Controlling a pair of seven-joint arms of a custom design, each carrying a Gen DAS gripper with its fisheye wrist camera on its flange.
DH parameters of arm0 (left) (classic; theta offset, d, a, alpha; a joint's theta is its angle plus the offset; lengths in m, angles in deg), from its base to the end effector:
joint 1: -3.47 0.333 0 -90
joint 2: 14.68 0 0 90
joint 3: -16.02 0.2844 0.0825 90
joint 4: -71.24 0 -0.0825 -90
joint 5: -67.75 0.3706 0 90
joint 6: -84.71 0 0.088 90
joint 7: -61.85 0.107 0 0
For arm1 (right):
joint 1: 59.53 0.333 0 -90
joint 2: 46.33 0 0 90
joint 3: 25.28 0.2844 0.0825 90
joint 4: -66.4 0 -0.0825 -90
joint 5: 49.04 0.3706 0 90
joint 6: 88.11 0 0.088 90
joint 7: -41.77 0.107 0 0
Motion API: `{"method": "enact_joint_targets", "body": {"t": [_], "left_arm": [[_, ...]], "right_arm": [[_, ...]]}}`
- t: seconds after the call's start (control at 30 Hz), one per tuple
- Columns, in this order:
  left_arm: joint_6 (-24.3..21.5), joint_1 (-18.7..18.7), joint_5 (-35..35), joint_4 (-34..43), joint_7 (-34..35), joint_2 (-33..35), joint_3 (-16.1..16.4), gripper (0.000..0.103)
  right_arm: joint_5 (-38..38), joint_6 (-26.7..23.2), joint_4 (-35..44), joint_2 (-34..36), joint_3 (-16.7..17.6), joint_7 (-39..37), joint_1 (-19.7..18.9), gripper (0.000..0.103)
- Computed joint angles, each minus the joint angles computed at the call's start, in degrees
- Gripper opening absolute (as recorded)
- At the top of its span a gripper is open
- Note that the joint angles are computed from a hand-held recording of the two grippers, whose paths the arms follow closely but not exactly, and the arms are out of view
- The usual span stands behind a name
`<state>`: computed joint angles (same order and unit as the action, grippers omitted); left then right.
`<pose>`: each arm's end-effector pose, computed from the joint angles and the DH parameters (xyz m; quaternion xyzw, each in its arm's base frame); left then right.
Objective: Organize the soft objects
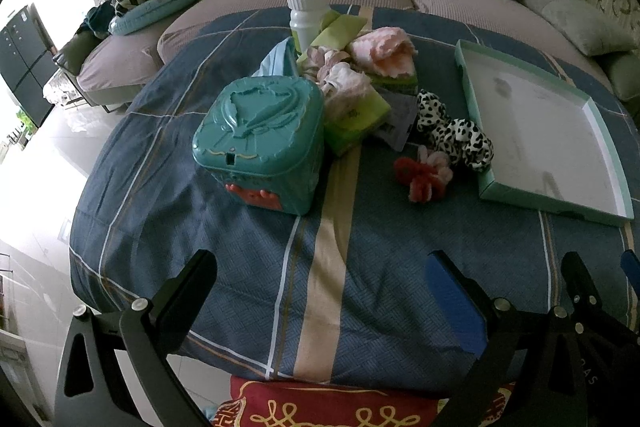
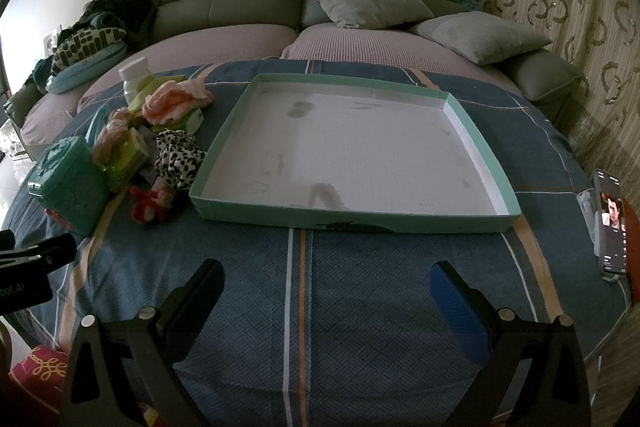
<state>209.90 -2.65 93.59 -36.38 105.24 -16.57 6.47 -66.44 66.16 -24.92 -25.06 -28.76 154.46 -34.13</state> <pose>0.5547 -0.1400 0.5307 -0.7878 0.5573 -0.1105 0.2379 0.6342 0.2723 0.4793 -0.7258 0.5794 -0.2455 0.2778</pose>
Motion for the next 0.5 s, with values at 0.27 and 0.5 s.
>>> {"method": "enact_joint_targets", "body": {"t": [0.27,0.5], "left_arm": [[0.06,-0.02,-0.1,-0.03,0.02,0.0,0.04,0.103],[0.91,0.1,-0.19,-0.61,-0.6,-0.49,0.1,0.103]], "right_arm": [[-0.06,-0.08,0.12,0.06,-0.08,0.08,0.1,0.103],[0.26,0.16,-0.08,-0.06,0.02,-0.06,-0.07,0.103]]}}
